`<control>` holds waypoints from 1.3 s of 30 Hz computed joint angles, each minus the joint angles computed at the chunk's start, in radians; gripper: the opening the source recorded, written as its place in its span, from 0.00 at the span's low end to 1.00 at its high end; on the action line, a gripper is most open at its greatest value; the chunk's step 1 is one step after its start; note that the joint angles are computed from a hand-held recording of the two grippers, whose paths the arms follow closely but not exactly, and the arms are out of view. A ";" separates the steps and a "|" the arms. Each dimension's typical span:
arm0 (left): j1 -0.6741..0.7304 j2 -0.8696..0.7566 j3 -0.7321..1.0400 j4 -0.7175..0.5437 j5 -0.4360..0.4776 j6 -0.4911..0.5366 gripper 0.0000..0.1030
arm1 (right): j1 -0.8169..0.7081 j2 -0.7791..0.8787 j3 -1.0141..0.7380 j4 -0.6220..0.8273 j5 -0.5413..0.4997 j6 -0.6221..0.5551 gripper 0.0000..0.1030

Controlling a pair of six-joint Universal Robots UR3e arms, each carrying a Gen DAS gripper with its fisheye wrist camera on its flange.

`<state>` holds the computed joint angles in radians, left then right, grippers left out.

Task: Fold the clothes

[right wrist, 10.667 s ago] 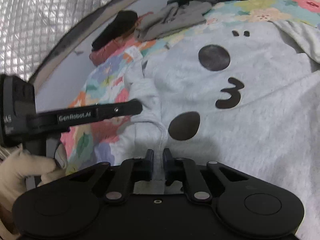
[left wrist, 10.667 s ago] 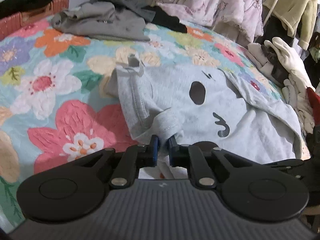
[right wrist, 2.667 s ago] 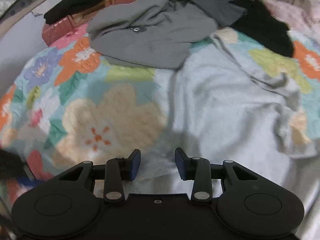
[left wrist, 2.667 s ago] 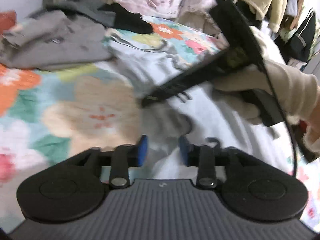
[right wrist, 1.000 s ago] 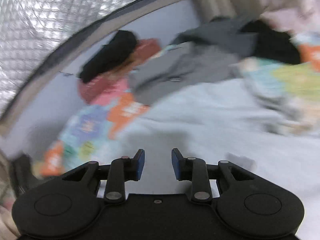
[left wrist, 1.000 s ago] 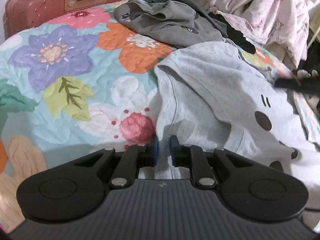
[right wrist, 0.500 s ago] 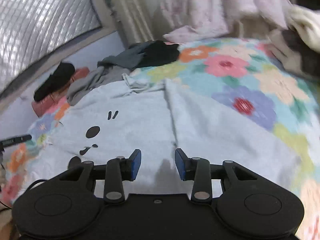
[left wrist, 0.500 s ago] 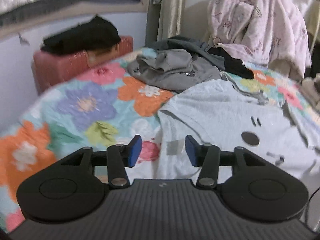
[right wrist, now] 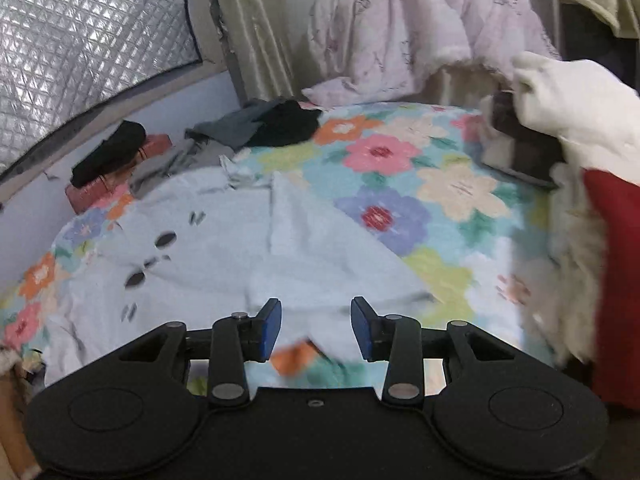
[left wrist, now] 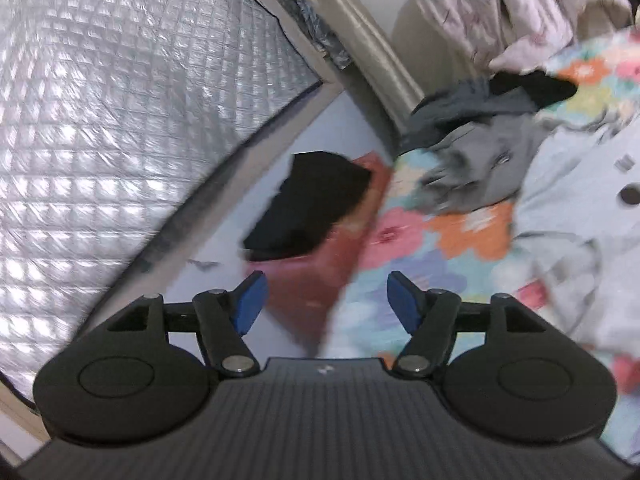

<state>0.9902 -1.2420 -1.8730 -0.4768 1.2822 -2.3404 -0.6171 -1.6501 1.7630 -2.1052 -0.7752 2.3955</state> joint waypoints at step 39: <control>-1.041 -0.811 0.259 0.157 -0.151 -0.587 0.14 | 0.214 0.222 0.443 -0.763 -0.101 0.414 0.45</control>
<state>-0.0504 -2.0526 -1.6143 -0.3203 1.1310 -2.9271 -0.4032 -1.4277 2.2061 -2.8677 -0.8758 2.8093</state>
